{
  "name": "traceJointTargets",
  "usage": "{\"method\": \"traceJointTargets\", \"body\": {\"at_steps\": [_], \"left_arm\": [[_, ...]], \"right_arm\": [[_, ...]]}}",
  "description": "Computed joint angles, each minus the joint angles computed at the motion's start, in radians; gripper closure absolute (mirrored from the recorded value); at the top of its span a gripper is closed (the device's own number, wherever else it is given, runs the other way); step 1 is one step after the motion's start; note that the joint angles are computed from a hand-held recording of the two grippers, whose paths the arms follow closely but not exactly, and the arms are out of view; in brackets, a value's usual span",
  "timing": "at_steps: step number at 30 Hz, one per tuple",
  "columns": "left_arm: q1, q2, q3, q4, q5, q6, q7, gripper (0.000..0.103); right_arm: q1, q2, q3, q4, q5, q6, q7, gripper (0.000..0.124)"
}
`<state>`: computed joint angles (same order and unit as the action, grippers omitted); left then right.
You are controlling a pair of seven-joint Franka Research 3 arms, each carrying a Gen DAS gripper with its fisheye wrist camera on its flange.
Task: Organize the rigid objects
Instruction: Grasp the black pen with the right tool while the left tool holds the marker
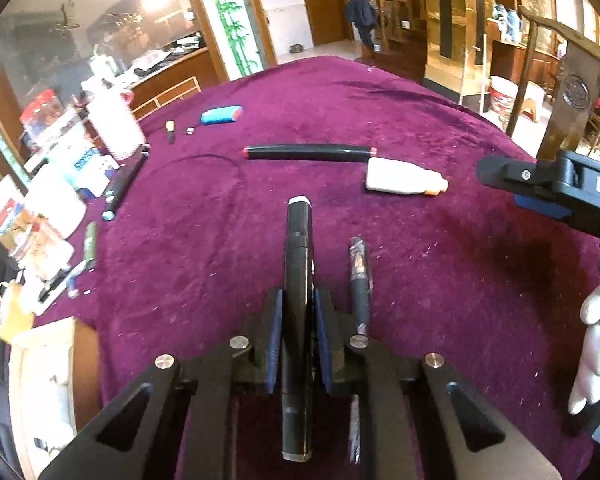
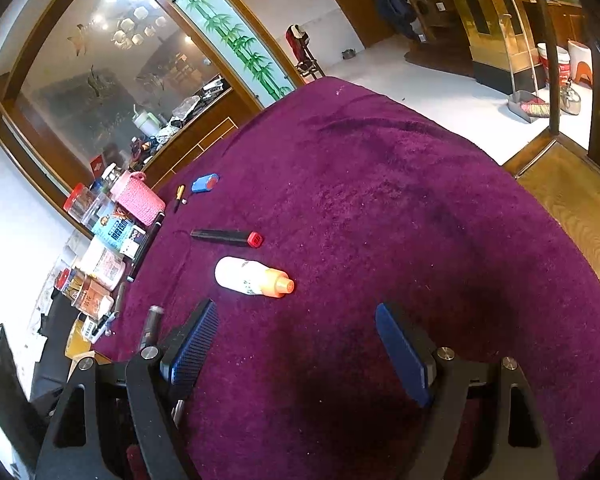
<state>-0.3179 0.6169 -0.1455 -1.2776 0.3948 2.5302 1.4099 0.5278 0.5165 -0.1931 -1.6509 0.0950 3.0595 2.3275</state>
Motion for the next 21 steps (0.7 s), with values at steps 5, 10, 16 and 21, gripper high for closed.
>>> {"method": "traceJointTargets", "body": {"at_steps": [5,10,16,21], "left_arm": [[-0.024,-0.056,0.034,-0.073,0.06,0.015,-0.076,0.088],[-0.03,-0.084,0.043,-0.108,0.115,0.01,-0.132,0.088],[-0.021,-0.118,0.043,-0.155,0.155,0.024,-0.174,0.088],[-0.004,-0.167,0.034,-0.225,0.177,0.077,-0.195,0.088]], "right_arm": [[0.002,0.003,-0.004,0.006,-0.005,-0.016,0.005,0.039],[-0.008,0.007,0.007,0.015,-0.013,-0.034,0.002,0.04],[-0.013,0.015,0.012,0.029,-0.027,-0.057,0.01,0.04],[-0.002,0.02,-0.003,0.039,-0.055,-0.076,0.028,0.04]]}}
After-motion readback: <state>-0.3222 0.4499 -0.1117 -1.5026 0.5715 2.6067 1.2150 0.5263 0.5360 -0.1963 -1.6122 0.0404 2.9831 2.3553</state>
